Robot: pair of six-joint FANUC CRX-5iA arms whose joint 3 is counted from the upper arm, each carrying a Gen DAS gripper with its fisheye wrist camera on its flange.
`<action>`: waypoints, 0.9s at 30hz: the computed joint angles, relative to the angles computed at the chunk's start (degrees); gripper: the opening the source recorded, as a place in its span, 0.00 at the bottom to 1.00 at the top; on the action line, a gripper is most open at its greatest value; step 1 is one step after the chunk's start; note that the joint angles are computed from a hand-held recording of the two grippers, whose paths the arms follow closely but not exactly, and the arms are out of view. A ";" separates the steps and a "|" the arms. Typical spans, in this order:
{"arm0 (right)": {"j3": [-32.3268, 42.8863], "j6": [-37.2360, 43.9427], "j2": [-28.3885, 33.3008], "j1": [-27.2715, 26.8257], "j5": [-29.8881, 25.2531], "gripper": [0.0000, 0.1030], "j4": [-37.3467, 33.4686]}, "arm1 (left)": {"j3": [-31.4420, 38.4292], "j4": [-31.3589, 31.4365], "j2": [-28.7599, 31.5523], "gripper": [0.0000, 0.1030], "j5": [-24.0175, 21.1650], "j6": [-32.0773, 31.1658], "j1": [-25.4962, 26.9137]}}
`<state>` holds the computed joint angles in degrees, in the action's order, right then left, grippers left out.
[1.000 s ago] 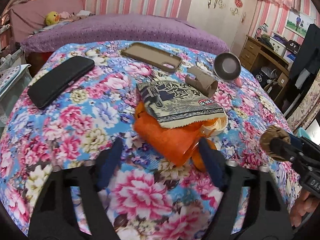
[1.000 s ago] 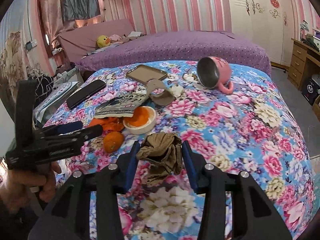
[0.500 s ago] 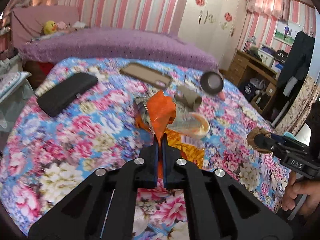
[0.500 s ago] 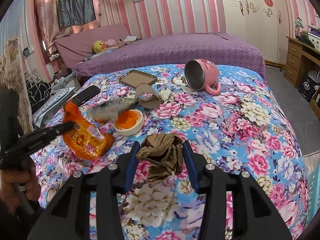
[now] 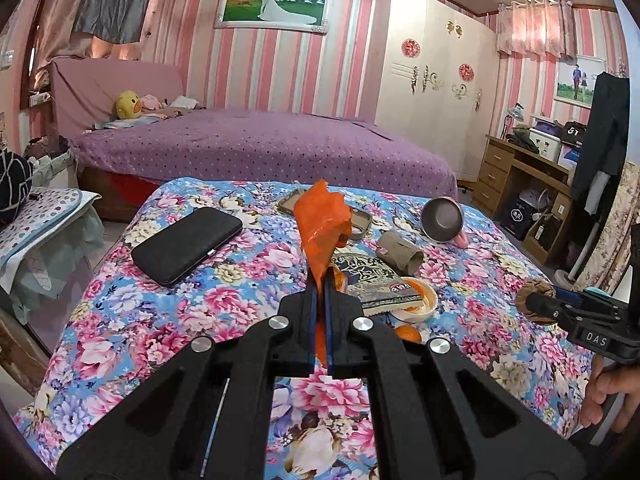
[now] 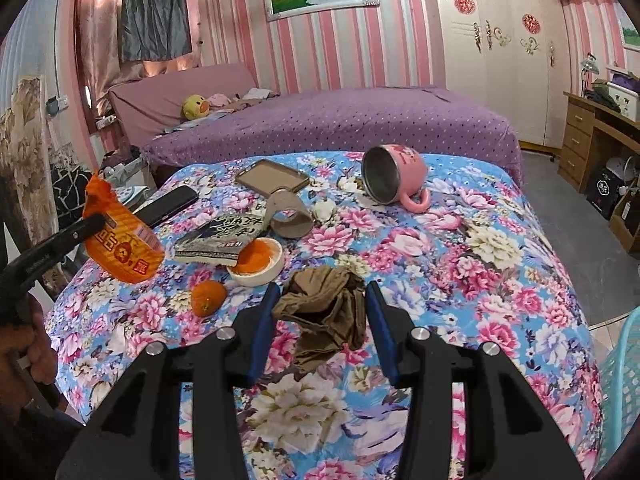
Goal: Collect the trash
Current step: 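Lift the orange bag and khaki cloth and carry both toward the blue basket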
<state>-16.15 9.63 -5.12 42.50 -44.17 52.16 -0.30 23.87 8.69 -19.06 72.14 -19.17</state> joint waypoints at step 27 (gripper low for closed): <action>-7.08 -6.61 -7.54 0.34 -3.30 0.42 6.79 | 4.00 -1.47 1.28 0.01 -1.31 0.82 -5.82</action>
